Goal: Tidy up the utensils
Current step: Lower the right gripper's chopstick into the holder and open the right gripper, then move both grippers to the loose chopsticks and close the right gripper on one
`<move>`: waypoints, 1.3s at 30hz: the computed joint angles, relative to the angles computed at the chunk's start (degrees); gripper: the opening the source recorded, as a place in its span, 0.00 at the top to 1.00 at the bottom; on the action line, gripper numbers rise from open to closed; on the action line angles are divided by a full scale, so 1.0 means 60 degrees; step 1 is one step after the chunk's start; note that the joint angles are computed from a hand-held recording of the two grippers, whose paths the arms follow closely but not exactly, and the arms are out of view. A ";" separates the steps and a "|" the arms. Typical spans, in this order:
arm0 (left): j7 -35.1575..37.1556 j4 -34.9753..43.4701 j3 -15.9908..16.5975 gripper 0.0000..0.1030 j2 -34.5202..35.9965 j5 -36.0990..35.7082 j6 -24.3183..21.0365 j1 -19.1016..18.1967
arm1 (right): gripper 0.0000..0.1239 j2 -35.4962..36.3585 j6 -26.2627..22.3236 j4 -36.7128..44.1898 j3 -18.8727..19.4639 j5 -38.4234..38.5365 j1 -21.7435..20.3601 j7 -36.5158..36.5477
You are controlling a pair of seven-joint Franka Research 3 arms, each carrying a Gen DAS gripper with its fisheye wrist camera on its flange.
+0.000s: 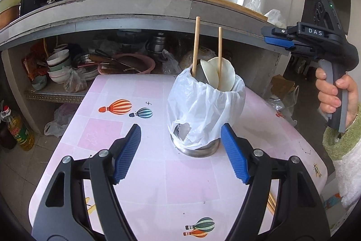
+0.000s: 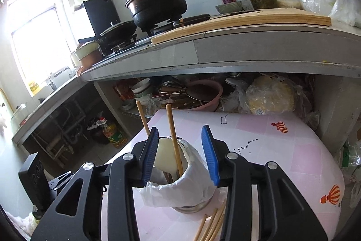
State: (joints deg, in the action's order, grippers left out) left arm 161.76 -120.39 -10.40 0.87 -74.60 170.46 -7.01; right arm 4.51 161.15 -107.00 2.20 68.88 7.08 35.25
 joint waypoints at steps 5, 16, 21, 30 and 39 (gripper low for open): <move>-0.0416 -0.0189 -0.0067 0.31 0.0072 0.0681 0.0052 -0.0073 | 0.68 -0.0623 0.0025 -0.1302 -0.0234 0.0020 -0.0064 0.0409; -0.2605 -0.0348 -0.0478 0.31 0.0728 0.3211 -0.0308 0.0166 | 0.84 0.0755 -0.0811 -0.2285 -0.0257 -0.2598 -0.0131 0.3740; -0.2766 -0.0344 -0.0685 0.31 0.0841 0.3488 -0.0298 0.0348 | 0.86 0.1224 -0.0944 -0.1943 -0.0032 -0.2969 -0.0303 0.4062; -0.3119 -0.0251 -0.0851 0.31 0.0981 0.3850 -0.0502 0.0587 | 0.90 0.1643 -0.0877 -0.1620 0.0097 -0.3987 -0.0317 0.4731; -0.3114 -0.0195 -0.0944 0.31 0.1047 0.3920 -0.0603 0.0632 | 0.93 0.1596 -0.0364 -0.1793 -0.0023 -0.5423 -0.0066 0.5556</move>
